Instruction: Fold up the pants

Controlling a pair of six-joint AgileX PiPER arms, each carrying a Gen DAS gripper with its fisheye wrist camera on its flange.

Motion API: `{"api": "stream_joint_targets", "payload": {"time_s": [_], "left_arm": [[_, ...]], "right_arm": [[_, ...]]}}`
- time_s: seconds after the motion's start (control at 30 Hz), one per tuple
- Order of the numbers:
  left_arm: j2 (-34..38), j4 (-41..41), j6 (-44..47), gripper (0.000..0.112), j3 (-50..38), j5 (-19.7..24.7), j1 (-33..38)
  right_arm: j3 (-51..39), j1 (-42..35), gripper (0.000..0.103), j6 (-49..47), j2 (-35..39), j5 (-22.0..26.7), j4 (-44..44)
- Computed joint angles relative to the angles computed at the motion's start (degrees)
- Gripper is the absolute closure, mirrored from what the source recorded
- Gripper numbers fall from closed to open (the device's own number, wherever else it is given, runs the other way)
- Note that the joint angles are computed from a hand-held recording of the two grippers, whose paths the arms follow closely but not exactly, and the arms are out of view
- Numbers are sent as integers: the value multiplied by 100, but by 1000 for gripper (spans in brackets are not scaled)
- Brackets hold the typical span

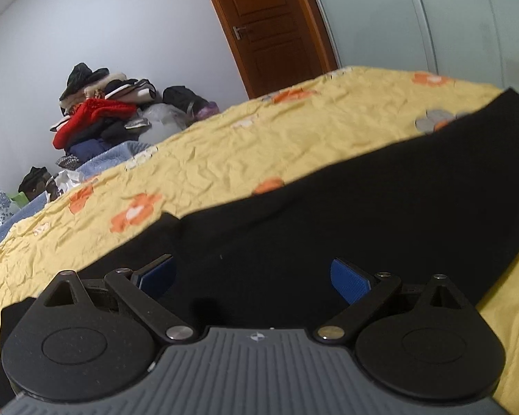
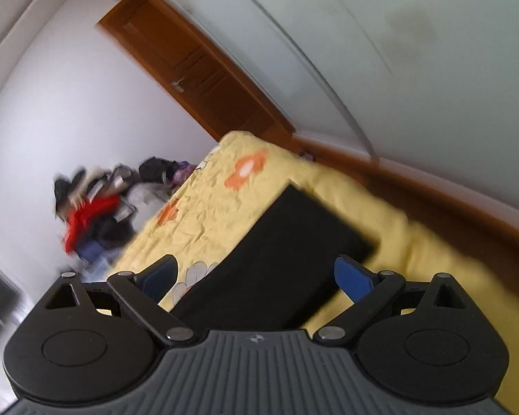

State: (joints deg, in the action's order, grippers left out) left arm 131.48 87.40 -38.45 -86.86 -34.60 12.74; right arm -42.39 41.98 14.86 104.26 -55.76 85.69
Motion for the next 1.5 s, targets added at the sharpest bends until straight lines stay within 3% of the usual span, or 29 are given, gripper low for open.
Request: {"api": "stream_joint_targets", "payload": {"time_s": [0.07, 0.23, 0.37, 0.43, 0.5, 0.6, 0.73, 0.8, 0.9, 1.2, 1.33, 1.4, 1.47, 1.5], "left_arm": [[57, -355, 345, 12, 103, -60, 45], [70, -666, 682, 9, 163, -14, 21], [104, -402, 351, 9, 52, -29, 40], [117, -345, 277, 9, 26, -37, 48], [121, -342, 278, 9, 19, -39, 50], [121, -342, 278, 9, 19, -39, 50], [121, -349, 285, 9, 20, -39, 50], [121, -349, 285, 9, 20, -39, 50], [120, -349, 285, 9, 23, -39, 49], [120, -349, 285, 9, 24, -40, 49], [118, -353, 290, 9, 26, -39, 49], [122, -345, 284, 9, 19, -45, 51], [121, -351, 291, 9, 22, -44, 50], [119, -352, 293, 9, 25, -44, 50]], "right_arm": [[-75, 43, 5, -60, 154, -79, 58], [-108, -540, 5, 580, 334, 362, -1571], [-770, -1001, 6, -946, 522, 1313, -899], [-1001, -879, 7, -1737, 567, 1174, -160], [-1126, -526, 6, -1982, 572, 483, 579], [-616, -61, 5, -737, 377, -328, 349], [84, -172, 6, 1159, 195, 19, -615], [2, -299, 6, 1091, 239, 289, -477], [54, -261, 6, 1529, 365, 212, -654], [-219, -650, 5, 860, 513, 269, -474], [-416, -627, 5, 771, 740, -34, -263], [-397, -650, 12, 731, 766, -36, -416], [-454, -760, 52, 486, 780, 199, -442], [-442, -819, 60, 462, 782, 326, -468]]}}
